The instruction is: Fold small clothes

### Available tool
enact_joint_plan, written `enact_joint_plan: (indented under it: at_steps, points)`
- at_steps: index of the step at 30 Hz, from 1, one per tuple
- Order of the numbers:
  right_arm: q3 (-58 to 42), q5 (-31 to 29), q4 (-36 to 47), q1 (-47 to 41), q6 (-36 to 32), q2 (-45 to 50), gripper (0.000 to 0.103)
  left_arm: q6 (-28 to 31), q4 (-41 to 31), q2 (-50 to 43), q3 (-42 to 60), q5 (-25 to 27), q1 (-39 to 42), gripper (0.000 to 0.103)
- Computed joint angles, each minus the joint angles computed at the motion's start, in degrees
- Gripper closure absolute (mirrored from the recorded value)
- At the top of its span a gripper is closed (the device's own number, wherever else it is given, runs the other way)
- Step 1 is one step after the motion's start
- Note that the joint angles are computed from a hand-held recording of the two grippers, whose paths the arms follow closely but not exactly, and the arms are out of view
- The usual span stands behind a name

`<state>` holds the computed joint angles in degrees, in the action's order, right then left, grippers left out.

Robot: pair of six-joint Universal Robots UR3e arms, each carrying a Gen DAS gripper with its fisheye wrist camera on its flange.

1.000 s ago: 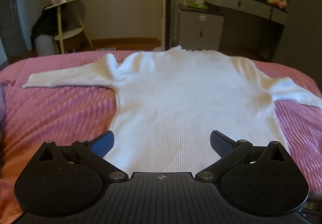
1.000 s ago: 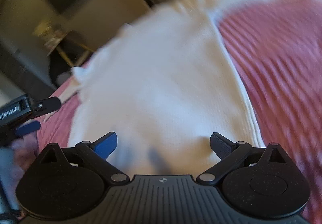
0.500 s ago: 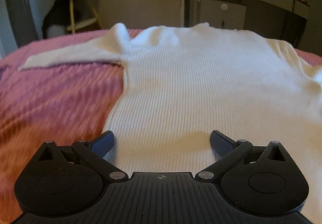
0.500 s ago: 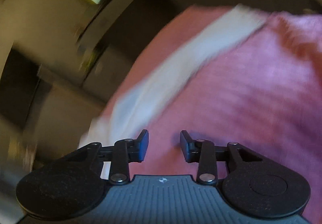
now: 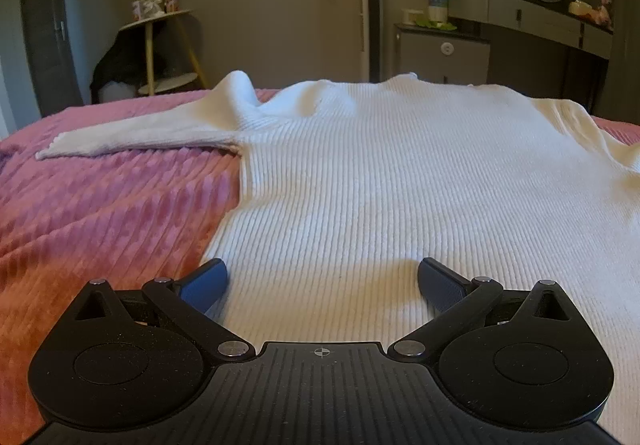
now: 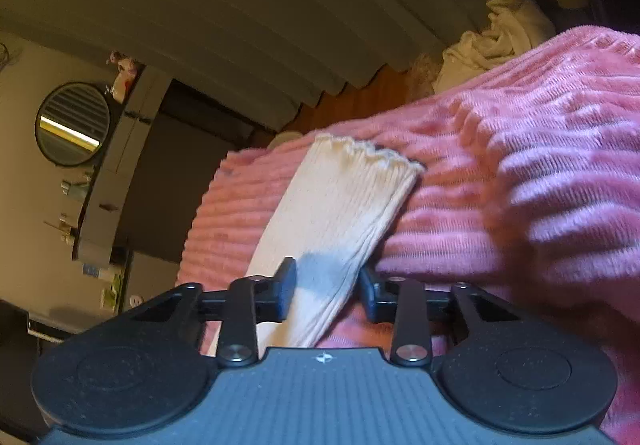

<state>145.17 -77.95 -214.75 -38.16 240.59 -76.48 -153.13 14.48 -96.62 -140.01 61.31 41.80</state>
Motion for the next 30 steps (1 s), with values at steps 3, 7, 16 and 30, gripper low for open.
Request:
enact_joint_plan:
  at_steps: [3, 7, 16, 30]
  points:
    - [-1.0, -3.1, 5.9, 1.9, -4.7, -4.4, 0.096, -0.2, -2.4, 0.5, 0.9, 0.3, -0.3, 0.0]
    - [-6.6, -15.1, 15.5, 12.0, -12.8, -13.2, 0.096, 0.7, -5.8, 1.8, 1.8, 0.4, -0.1, 0.0]
    - [-42.8, -37.9, 25.6, 52.4, -36.9, 2.6, 0.096, 4.8, -23.7, 6.6, 8.0, -3.4, 2.9, 0.0]
    - [-55.9, -38.5, 36.6, 69.2, -23.3, 18.9, 0.078, 7.6, -34.0, 5.8, 14.1, -10.3, 7.1, 0.0]
